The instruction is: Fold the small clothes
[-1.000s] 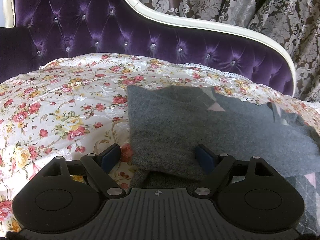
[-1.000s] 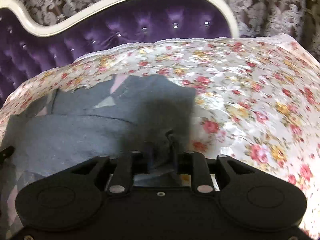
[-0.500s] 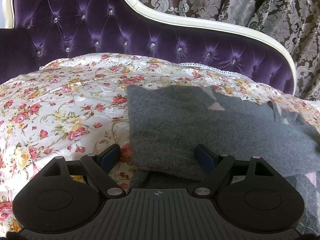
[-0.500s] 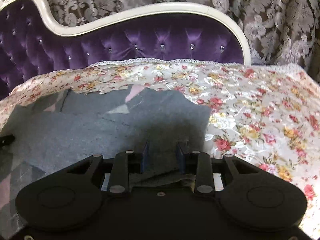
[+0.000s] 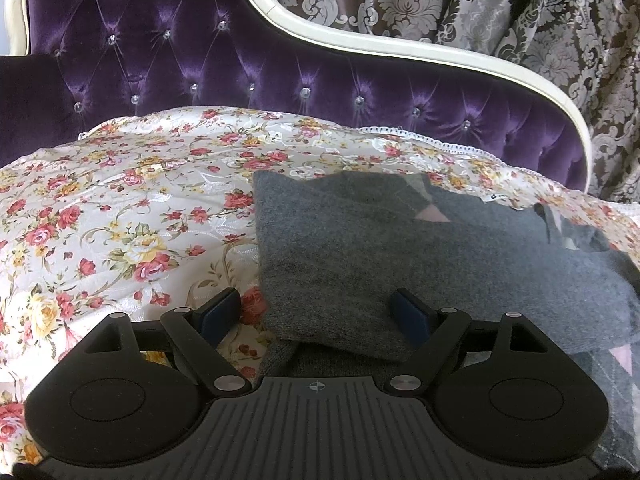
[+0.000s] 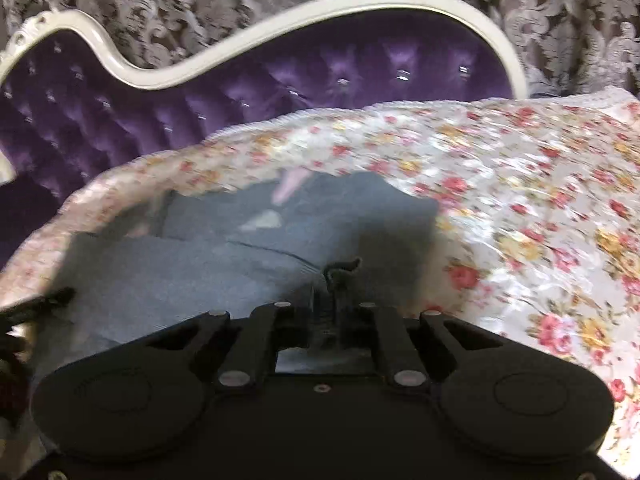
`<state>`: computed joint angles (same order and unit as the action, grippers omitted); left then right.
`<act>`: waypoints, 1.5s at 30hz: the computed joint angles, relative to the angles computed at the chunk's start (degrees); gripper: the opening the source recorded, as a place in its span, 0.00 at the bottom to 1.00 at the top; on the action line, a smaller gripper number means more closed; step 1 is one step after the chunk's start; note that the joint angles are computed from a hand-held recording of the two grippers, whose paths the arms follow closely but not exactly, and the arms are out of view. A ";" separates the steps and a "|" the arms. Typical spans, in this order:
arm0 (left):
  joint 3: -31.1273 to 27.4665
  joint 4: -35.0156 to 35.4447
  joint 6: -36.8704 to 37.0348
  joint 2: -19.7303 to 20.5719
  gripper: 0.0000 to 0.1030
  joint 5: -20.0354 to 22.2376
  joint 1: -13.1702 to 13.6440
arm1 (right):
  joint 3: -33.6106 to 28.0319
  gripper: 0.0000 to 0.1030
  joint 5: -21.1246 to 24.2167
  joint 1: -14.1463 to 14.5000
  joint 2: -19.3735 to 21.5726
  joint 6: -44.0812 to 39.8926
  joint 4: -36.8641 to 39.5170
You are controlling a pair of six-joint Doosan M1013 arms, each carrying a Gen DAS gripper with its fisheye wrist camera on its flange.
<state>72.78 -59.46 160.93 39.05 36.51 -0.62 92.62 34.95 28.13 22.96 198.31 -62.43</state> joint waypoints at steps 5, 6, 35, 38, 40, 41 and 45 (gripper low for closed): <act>-0.07 0.14 -0.16 0.01 0.80 0.07 0.03 | 0.95 0.18 -1.57 -0.41 -1.29 10.33 -5.03; -0.06 0.12 -0.16 0.00 0.80 0.05 0.02 | 0.18 0.18 1.21 -0.32 -0.84 7.29 -2.57; 1.37 6.27 -1.44 -2.76 0.94 1.24 1.11 | 0.43 0.89 17.60 7.00 0.31 1.35 -4.58; 3.94 5.07 2.78 -4.83 0.94 1.59 2.00 | 1.04 0.92 16.66 8.73 -0.20 3.76 -6.38; 5.89 3.95 5.05 -6.35 0.94 1.94 2.62 | 1.00 0.92 16.45 9.81 -0.25 3.87 -6.75; 6.92 3.21 6.07 -7.17 0.94 2.32 3.01 | 1.02 0.92 16.41 10.35 -0.27 4.15 -7.12; 9.96 1.53 7.55 -9.65 0.94 5.34 4.52 | 1.44 0.97 15.64 12.63 -0.56 6.63 -9.16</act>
